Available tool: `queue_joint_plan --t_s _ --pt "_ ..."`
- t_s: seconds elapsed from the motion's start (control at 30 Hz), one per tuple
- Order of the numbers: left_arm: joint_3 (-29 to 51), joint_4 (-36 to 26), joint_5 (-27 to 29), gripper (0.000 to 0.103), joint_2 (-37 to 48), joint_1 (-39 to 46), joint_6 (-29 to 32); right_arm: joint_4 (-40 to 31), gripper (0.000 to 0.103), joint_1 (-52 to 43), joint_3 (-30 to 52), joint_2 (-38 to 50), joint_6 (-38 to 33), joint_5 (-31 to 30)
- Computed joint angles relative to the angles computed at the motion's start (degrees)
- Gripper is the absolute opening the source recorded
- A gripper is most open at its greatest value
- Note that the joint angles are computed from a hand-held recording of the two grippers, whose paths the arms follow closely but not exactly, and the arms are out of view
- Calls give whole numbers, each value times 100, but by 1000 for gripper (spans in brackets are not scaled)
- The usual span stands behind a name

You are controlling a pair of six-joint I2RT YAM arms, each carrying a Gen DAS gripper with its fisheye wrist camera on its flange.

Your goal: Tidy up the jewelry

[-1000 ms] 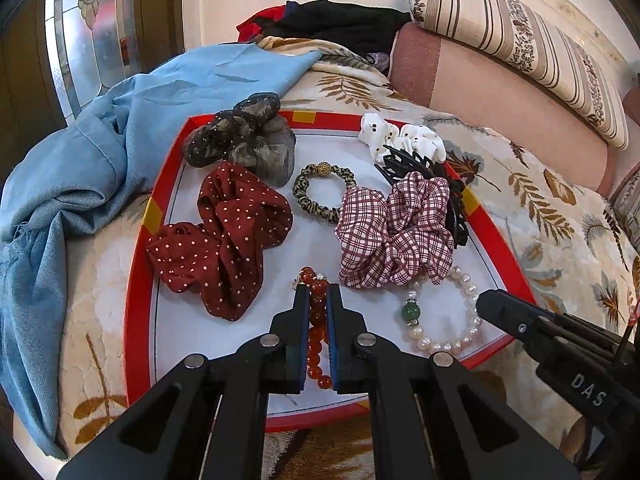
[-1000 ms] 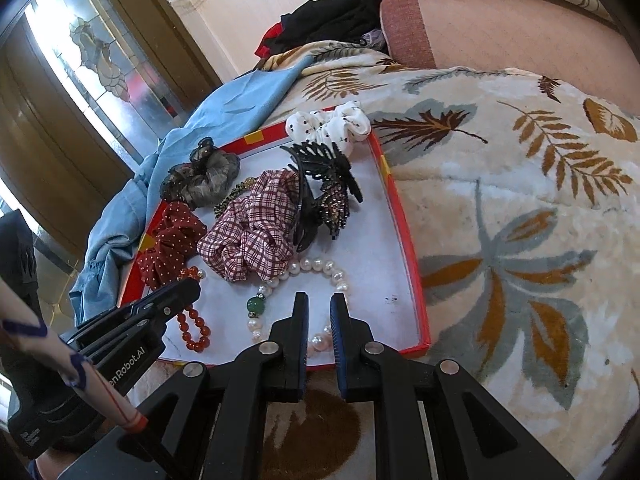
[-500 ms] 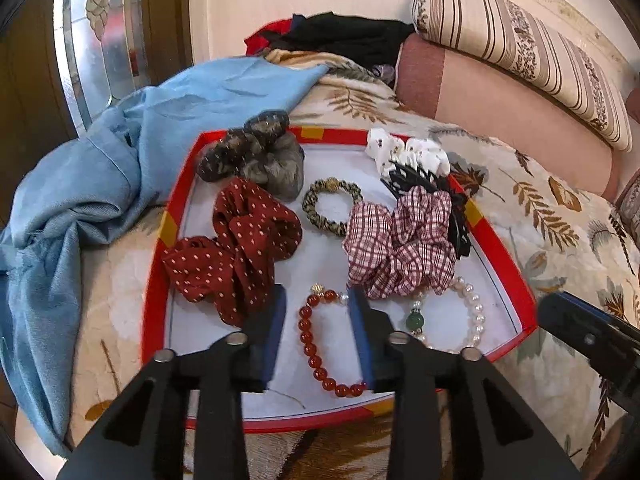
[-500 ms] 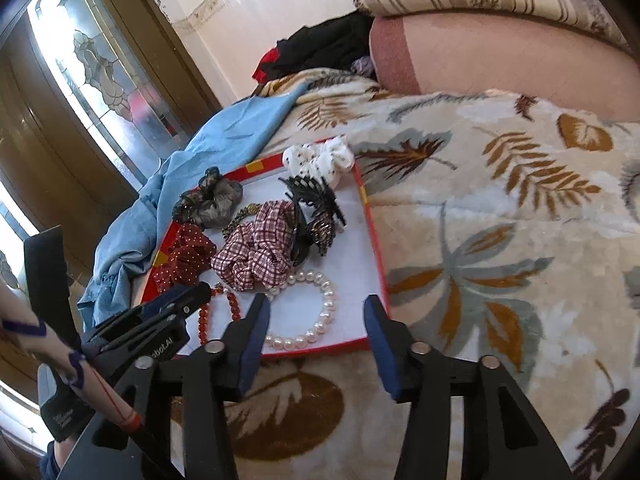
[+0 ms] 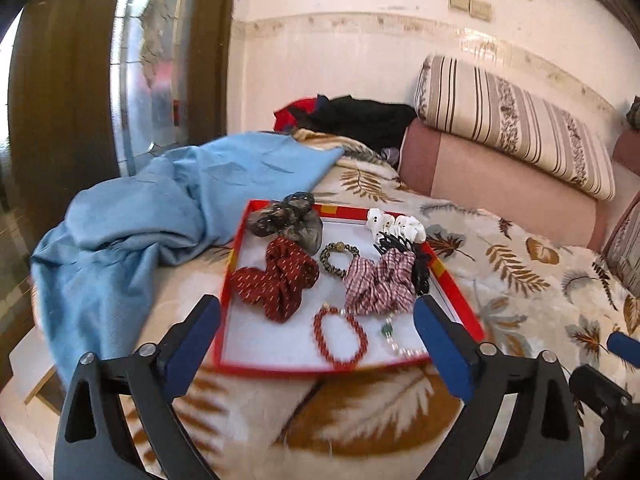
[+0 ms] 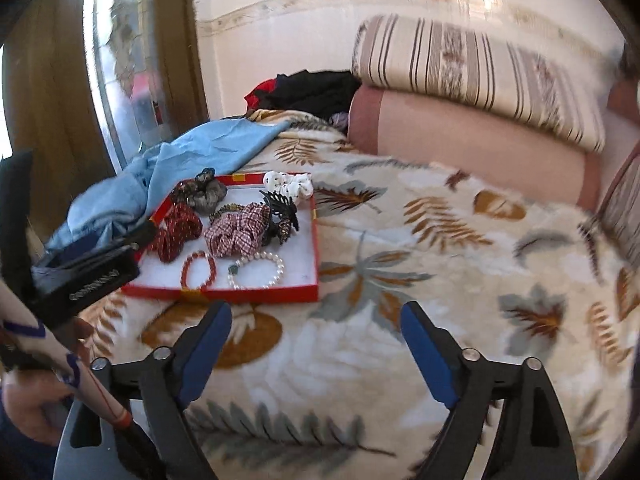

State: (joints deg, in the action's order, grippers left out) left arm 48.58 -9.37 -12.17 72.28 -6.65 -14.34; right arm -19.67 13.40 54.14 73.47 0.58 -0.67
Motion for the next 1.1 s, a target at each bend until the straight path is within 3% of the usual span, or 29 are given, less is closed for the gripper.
queue_joint_plan --t_s 0.27,0.43,0.63,0.87,1.0,1.1 --pt "-274 -1046 -899 103 -1221 -737 -230 -284 93 309 -668 -1088 -436 880" --pt "174 -1849 -1850 103 -848 -1189 -648 -133 94 132 -1023 -1608 -639 870" --pt "799 -2661 -1544 103 -91 -1206 -603 -29 95 -243 -1191 -1838 -798 553" --pt "612 -2388 -1607 103 34 -1322 -942 47 95 -516 -1255 -1778 -887 363" --pt "638 -2291 -2086 103 225 -1539 -945 89 95 -497 -1290 -1715 -932 438" --pt "593 -2172 -2134 103 213 -1618 -853 132 95 -464 -1268 -1600 -896 476"
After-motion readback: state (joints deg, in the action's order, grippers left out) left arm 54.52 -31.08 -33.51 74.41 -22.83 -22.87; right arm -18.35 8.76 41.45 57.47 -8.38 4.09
